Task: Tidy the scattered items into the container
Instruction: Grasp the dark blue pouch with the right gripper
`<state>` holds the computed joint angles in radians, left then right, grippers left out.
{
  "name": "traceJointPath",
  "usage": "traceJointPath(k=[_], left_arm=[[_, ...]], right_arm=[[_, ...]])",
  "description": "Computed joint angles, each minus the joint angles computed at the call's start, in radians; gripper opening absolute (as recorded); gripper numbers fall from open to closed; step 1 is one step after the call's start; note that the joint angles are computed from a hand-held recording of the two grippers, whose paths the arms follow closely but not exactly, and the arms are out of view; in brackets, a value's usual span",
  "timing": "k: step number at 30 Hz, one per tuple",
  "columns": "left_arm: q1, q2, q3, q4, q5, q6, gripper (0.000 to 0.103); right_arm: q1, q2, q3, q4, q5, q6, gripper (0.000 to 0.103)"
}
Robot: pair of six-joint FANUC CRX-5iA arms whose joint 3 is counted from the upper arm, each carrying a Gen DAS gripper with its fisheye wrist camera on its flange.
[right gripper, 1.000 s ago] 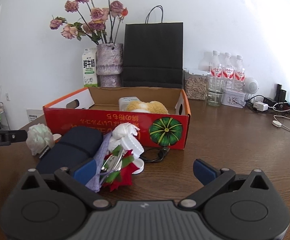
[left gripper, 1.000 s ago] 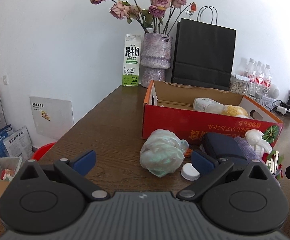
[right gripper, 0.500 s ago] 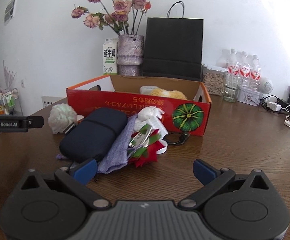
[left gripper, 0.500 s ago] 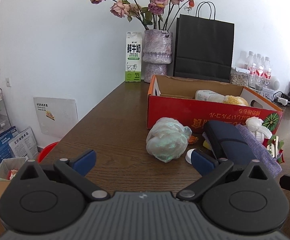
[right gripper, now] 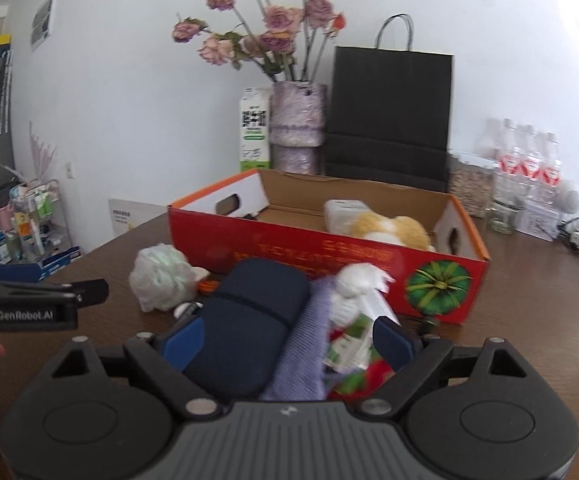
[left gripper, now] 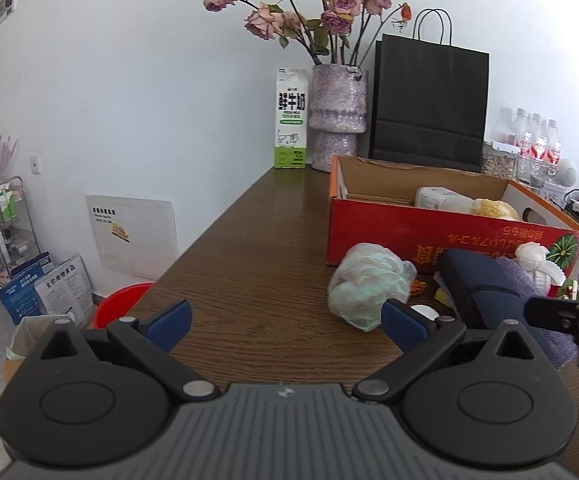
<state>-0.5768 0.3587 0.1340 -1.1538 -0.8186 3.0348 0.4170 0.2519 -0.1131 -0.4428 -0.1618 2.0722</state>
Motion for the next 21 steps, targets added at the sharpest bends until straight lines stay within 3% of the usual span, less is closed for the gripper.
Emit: traceJointPath(k=[2, 7, 15, 18, 21], left_arm=[[0.006, -0.010, -0.008, -0.003, -0.004, -0.003, 0.103], [0.024, -0.033, -0.034, -0.008, 0.012, 0.014, 0.103], [0.053, -0.057, -0.075, 0.004, 0.062, 0.046, 0.103], [0.057, -0.067, -0.088, -0.001, 0.068, 0.062, 0.103], [0.064, -0.074, -0.097, 0.004, 0.068, 0.058, 0.103]], right_arm=[[0.036, 0.022, -0.011, 0.174, 0.024, -0.174, 0.078], [0.021, 0.103, 0.150, 0.116, -0.188, -0.215, 0.069], [0.052, 0.170, 0.210, 0.291, -0.256, -0.451, 0.082], [0.051, 0.207, 0.251, 0.303, -0.296, -0.477, 0.079], [0.052, 0.199, 0.231, 0.303, -0.267, -0.490, 0.073]])
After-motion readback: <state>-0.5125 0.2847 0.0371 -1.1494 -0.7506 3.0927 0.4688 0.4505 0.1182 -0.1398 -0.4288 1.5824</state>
